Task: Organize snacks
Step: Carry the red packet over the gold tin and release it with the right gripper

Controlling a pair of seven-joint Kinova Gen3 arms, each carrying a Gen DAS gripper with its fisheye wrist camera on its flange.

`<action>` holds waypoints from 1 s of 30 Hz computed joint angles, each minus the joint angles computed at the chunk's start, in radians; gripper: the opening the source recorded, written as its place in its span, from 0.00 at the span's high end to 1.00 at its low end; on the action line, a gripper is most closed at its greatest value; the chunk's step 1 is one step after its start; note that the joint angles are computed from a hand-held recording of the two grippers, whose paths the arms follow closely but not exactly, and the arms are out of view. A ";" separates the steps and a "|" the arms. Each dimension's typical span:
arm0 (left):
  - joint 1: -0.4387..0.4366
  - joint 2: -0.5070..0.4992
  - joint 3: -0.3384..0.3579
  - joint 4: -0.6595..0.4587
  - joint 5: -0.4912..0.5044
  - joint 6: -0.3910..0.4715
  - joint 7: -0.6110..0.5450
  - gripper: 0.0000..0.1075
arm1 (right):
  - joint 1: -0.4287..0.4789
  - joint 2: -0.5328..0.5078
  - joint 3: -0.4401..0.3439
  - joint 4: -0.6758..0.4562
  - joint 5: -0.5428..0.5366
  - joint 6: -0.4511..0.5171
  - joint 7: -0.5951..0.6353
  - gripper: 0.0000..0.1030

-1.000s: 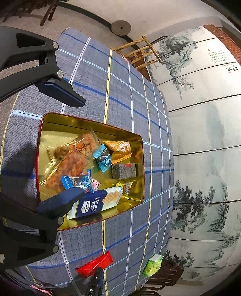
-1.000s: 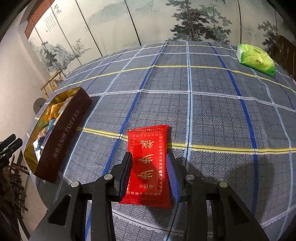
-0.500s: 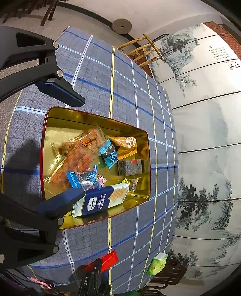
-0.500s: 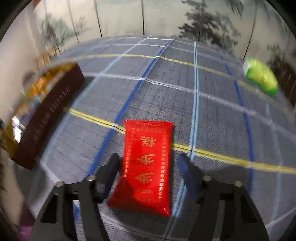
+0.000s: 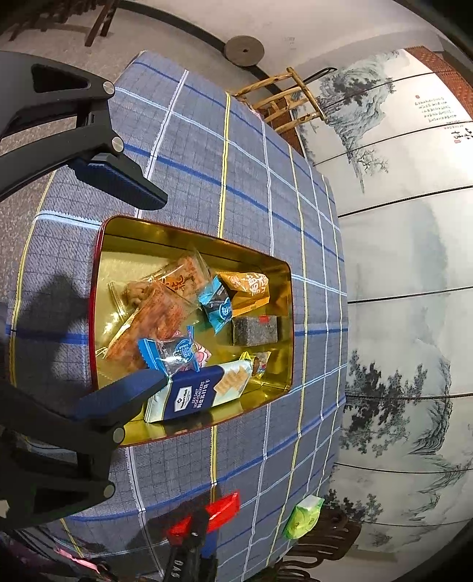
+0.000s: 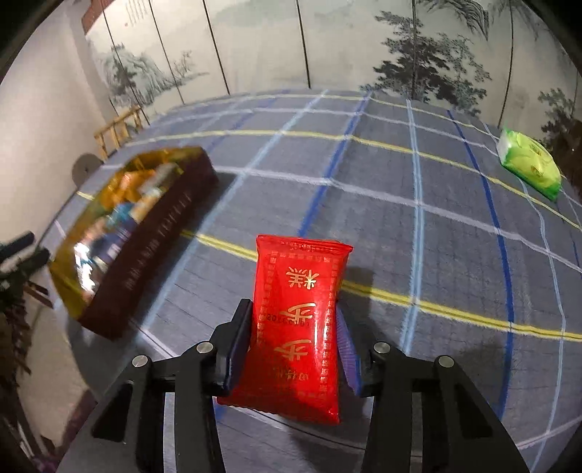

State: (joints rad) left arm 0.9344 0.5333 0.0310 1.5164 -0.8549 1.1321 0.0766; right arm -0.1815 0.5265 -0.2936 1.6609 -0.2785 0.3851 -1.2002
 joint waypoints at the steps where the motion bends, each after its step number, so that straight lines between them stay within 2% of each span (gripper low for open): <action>1: 0.002 -0.002 0.000 0.002 0.000 0.002 0.002 0.19 | 0.013 -0.003 -0.022 -0.003 -0.014 0.001 0.009 0.56; 5: 0.008 -0.008 0.000 0.012 -0.008 0.009 0.016 0.18 | 0.053 -0.010 -0.097 -0.027 -0.080 0.014 0.056 0.56; 9: 0.005 -0.018 0.005 0.026 -0.011 0.003 0.028 0.17 | 0.056 -0.008 -0.128 -0.060 -0.139 0.039 0.094 0.56; 16: -0.006 -0.039 0.013 0.059 -0.016 -0.011 0.050 0.17 | 0.004 0.015 -0.119 -0.135 -0.196 0.086 0.126 0.56; 30: -0.040 -0.073 0.027 0.129 -0.026 -0.028 0.097 0.16 | -0.142 0.118 -0.061 -0.319 -0.169 0.187 0.057 0.56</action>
State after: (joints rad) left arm 0.8947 0.4600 0.0580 1.6458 -0.8806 1.1042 0.1735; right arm -0.3233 0.6443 -0.3544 1.3421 -0.4474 0.5725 -1.1436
